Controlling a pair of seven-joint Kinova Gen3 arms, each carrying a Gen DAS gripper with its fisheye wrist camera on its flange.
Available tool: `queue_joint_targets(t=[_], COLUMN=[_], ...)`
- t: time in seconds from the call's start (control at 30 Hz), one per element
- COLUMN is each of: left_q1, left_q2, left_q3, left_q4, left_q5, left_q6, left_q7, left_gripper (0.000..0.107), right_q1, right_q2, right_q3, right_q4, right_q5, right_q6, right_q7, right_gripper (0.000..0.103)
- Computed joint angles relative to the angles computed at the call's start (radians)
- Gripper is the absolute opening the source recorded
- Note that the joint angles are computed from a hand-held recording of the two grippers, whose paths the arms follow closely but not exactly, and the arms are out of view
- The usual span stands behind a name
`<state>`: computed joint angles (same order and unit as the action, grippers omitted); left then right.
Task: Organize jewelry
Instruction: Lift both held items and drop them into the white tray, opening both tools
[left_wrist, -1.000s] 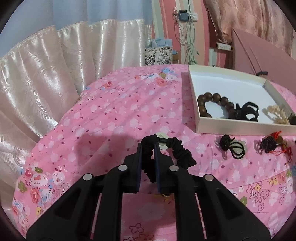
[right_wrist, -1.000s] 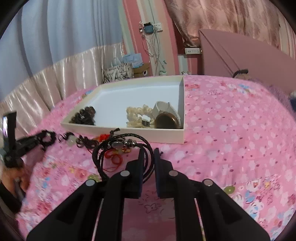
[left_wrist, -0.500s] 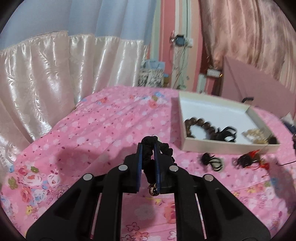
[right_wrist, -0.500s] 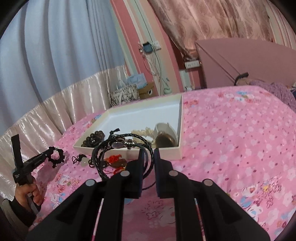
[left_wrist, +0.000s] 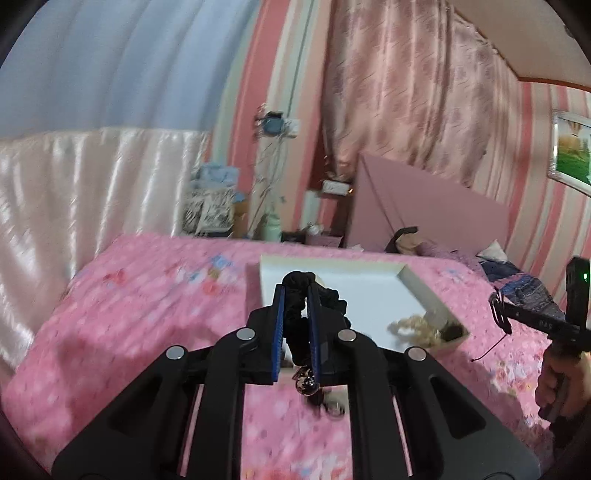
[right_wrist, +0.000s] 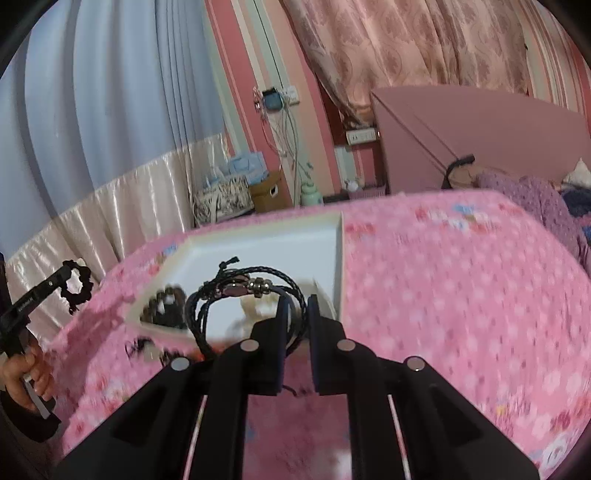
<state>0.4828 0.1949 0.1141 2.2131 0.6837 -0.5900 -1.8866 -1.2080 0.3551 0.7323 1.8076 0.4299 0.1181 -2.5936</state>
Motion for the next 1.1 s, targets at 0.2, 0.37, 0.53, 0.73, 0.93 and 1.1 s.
queue_joint_targets(t=[0.2, 0.37, 0.53, 0.73, 0.93, 1.1], left_q1=[-0.082, -0.076, -0.157, -0.344, -0.157, -0.028], left_q2=[0.069, 0.142, 0.223, 0.326, 0.366, 0.419], left_q3=[0.027, 0.006, 0.053, 0.215, 0.000, -0.160], left_q4=[-0.075, -0.152, -0.256, -0.315, -0.455, -0.571], left_q5=[-0.223, -0.341, -0.482, -0.673, -0.579, -0.526], left_q6=[0.014, 0.021, 0.112, 0.141, 0.376, 0.562], left_q7=[0.173, 0.263, 0.383, 0.608, 0.604, 0.606], left_gripper=[0.010, 0.010, 0.010, 0.010, 0.010, 0.010], right_q1=[0.198, 0.342, 0.456, 0.526, 0.573, 0.573], right_q2=[0.074, 0.143, 0.209, 0.241, 0.295, 0.328], right_q3=[-0.222, -0.392, -0.521, -0.586, -0.633, -0.647], right_q4=[-0.214, -0.341, -0.441, -0.450, -0.533, -0.588], right_q5=[-0.002, 0.023, -0.007, -0.068, -0.138, -0.144], right_q6=[0.106, 0.162, 0.232, 0.215, 0.337, 0.420], right_q7=[0.065, 0.098, 0.160, 0.204, 0.264, 0.301], right_gripper=[0.010, 0.010, 0.010, 0.010, 0.010, 0.010])
